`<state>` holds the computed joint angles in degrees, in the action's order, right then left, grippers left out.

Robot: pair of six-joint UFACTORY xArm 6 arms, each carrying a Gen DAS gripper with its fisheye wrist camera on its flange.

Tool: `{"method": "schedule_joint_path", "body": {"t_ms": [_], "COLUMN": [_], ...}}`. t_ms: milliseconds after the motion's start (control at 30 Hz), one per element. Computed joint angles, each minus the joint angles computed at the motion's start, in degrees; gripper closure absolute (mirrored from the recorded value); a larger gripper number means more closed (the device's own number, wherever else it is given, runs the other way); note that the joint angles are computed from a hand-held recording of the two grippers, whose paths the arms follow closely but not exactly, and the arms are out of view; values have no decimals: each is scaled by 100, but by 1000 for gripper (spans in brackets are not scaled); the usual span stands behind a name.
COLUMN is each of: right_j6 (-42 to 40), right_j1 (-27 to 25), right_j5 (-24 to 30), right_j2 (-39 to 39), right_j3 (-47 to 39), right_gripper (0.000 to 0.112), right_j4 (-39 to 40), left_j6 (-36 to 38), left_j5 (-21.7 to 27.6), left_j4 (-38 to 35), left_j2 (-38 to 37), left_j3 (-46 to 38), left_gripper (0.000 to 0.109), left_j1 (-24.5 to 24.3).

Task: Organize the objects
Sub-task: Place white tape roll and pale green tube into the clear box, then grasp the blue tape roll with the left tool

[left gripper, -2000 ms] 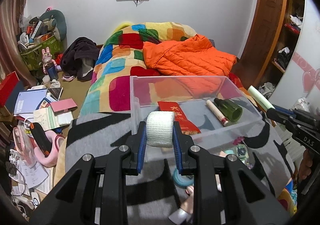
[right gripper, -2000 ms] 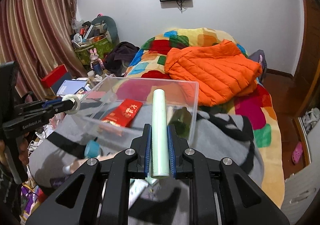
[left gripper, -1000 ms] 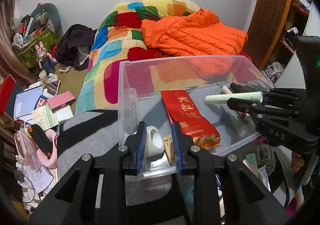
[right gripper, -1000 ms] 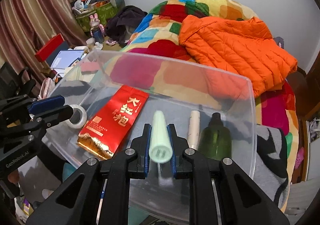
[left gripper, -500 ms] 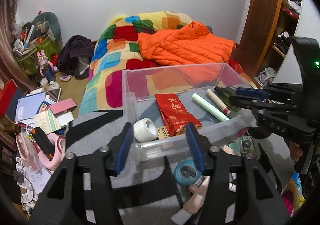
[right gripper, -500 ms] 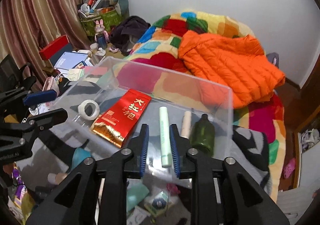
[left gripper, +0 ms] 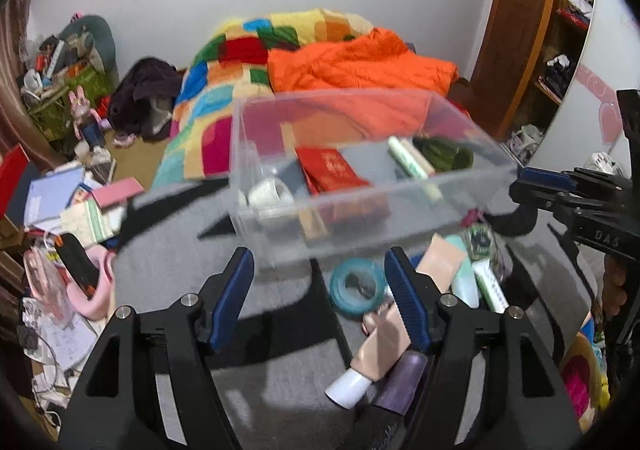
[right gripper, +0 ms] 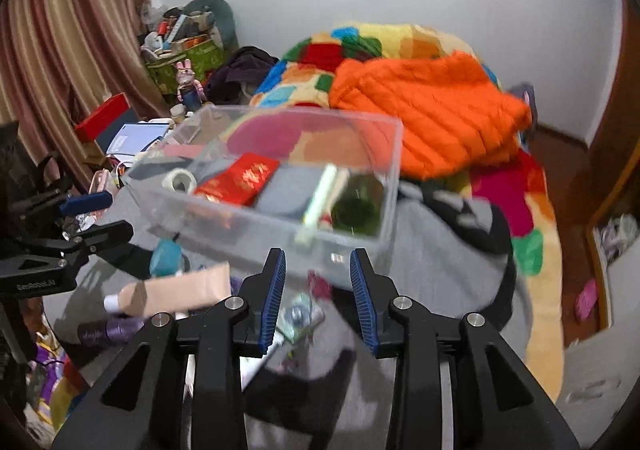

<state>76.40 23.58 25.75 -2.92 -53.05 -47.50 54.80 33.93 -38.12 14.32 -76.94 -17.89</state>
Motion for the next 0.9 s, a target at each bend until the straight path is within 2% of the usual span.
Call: {"method": "schedule_joint_path", "body": {"t_ms": [233, 533, 600, 667, 733, 833, 900], "right_j6": [-146, 157, 353, 446, 632, 994, 1148], "right_j1": [-127, -47, -9, 25, 16, 52, 35], "right_j5": [-596, -839, -756, -645, -611, -383, -385], "right_j2": [135, 279, 278, 225, 164, 41, -68], "right_j3": [420, 600, 609, 628, 678, 733, 809], "right_gripper": [82, 83, 89, 104, 105, 107, 108], "right_j4": [709, 524, 233, 32, -146, -496, -606], "left_j6": [-294, -162, -76, -188, -277, -207, -101], "left_j5": [354, 309, 305, 400, 501, 545, 494], "left_j4": [189, -5, -48, 93, 156, 69, 0], "left_j2": [312, 455, 474, 569, 652, 667, 606], "left_j3": [-180, -272, -287, -389, -467, -449, -377], "left_gripper": [41, 41, 41, 41, 41, 48, 59], "left_j1": [-1, -92, -100, -117, -131, -148, -156]}}
